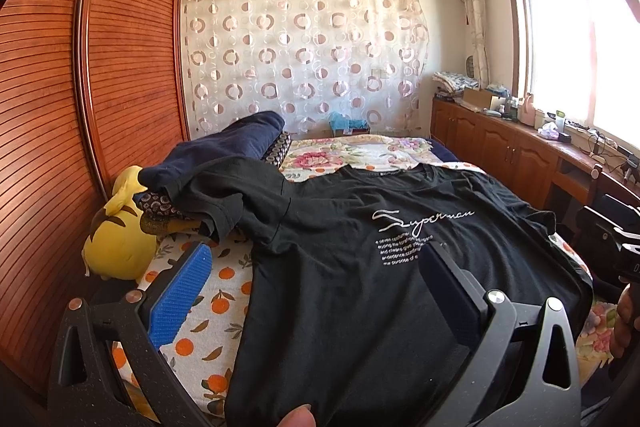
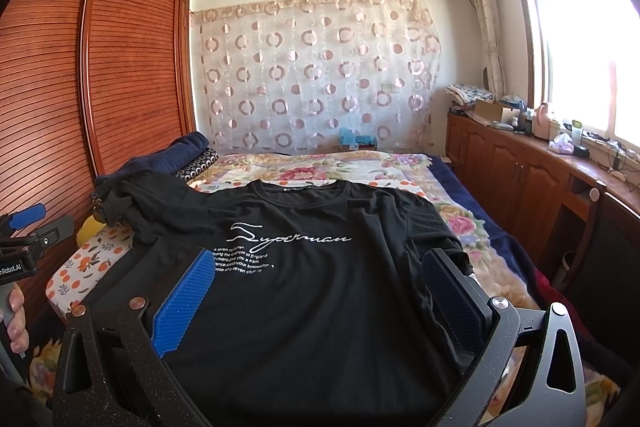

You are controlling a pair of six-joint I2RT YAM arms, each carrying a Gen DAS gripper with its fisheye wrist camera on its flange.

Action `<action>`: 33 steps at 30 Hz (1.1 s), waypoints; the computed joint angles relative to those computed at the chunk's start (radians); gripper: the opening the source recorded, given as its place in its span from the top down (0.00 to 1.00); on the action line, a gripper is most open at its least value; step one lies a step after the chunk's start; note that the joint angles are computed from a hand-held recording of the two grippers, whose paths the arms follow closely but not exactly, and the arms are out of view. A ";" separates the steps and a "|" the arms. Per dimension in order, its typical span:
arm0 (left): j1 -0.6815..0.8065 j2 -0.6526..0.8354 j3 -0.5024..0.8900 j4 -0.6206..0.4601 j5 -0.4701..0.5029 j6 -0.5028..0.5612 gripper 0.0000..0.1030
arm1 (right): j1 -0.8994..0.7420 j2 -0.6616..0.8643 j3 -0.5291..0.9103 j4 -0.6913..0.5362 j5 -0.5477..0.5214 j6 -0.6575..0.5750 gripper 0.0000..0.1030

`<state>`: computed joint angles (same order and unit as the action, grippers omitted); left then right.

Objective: Fold small clothes

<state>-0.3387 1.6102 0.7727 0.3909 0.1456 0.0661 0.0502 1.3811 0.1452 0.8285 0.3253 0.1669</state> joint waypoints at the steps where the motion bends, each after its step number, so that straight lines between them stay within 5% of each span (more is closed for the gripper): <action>1: 0.001 0.009 0.018 -0.019 -0.001 0.001 0.00 | -0.004 0.010 -0.003 0.011 -0.005 0.001 0.00; 17: 0.056 0.246 0.125 -0.021 0.003 0.033 0.00 | -0.087 0.330 0.117 0.156 -0.184 -0.044 0.00; 26: 0.135 0.377 0.239 -0.056 0.052 0.061 0.00 | -0.176 0.476 0.334 -0.009 -0.369 -0.100 0.00; 33: 0.191 0.450 0.363 -0.116 0.096 0.063 0.06 | -0.170 0.484 0.450 -0.167 -0.338 -0.179 0.00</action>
<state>-0.1473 2.0606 1.1359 0.2749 0.2417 0.1294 -0.1195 1.8649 0.5955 0.6611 -0.0123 -0.0122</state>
